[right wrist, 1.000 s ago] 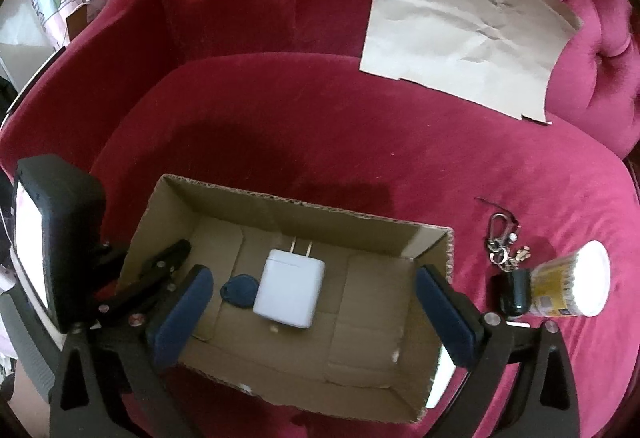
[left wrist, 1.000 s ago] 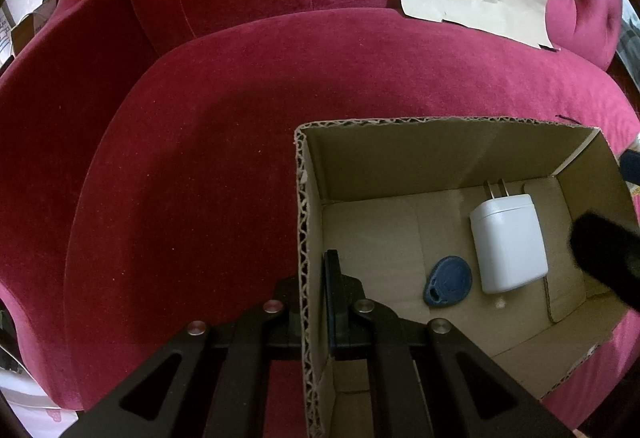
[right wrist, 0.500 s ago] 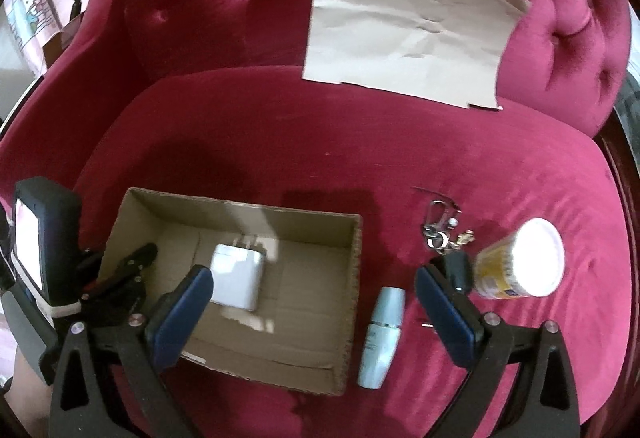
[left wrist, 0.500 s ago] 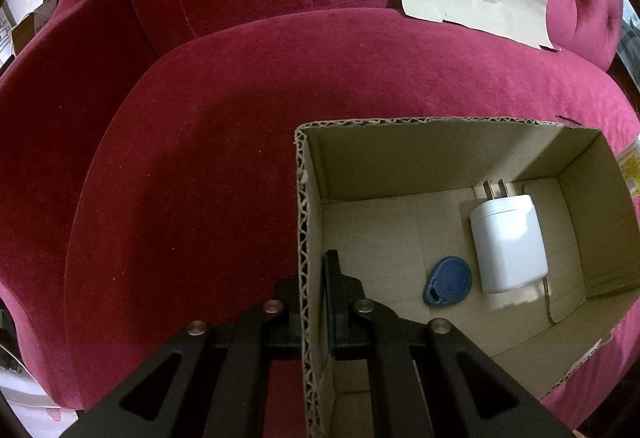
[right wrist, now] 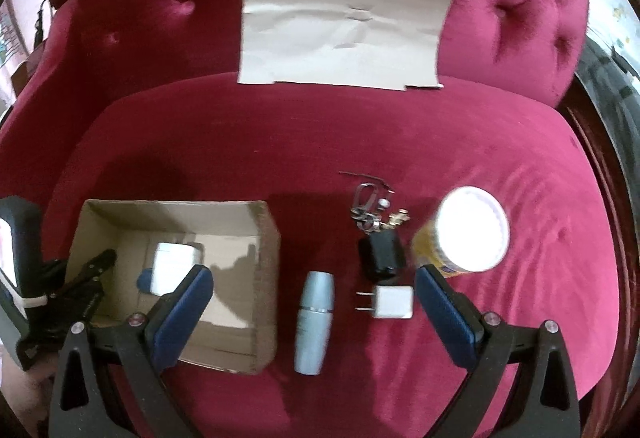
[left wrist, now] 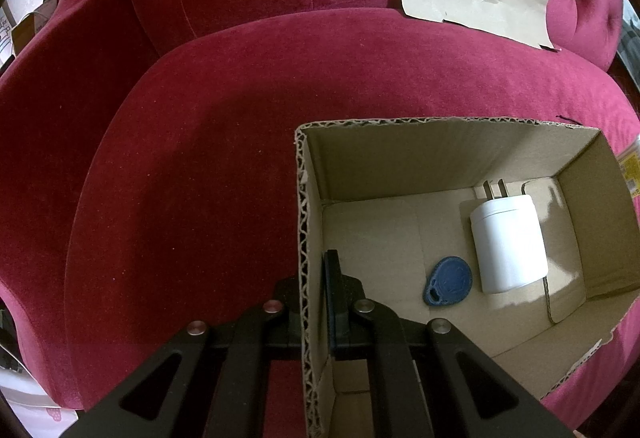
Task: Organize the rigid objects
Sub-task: 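Move the right tool back to the small white plug adapter and grasp it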
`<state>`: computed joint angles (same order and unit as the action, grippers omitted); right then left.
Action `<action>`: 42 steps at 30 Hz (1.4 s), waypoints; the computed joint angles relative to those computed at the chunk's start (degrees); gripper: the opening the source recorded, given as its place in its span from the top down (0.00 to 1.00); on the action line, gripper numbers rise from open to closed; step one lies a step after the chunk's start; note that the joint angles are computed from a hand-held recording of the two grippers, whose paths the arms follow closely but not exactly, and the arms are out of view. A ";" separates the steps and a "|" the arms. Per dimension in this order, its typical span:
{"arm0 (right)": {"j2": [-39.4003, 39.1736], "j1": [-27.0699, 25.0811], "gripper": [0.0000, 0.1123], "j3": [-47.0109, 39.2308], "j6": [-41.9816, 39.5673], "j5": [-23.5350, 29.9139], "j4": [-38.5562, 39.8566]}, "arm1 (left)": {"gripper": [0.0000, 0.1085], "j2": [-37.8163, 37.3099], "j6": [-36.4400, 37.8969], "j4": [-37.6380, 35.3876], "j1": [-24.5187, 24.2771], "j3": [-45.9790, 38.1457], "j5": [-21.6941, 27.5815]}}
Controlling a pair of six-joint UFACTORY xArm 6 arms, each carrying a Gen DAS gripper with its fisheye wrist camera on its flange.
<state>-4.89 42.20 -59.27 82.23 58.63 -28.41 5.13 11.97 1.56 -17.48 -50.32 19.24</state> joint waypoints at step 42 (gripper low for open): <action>-3.05 -4.03 0.09 15.62 9.35 -7.05 0.47 | 0.95 -0.08 0.05 0.22 0.13 0.23 -0.23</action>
<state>-7.94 38.17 -43.65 91.57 51.58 -27.94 5.04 12.02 1.78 -17.35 -50.09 19.01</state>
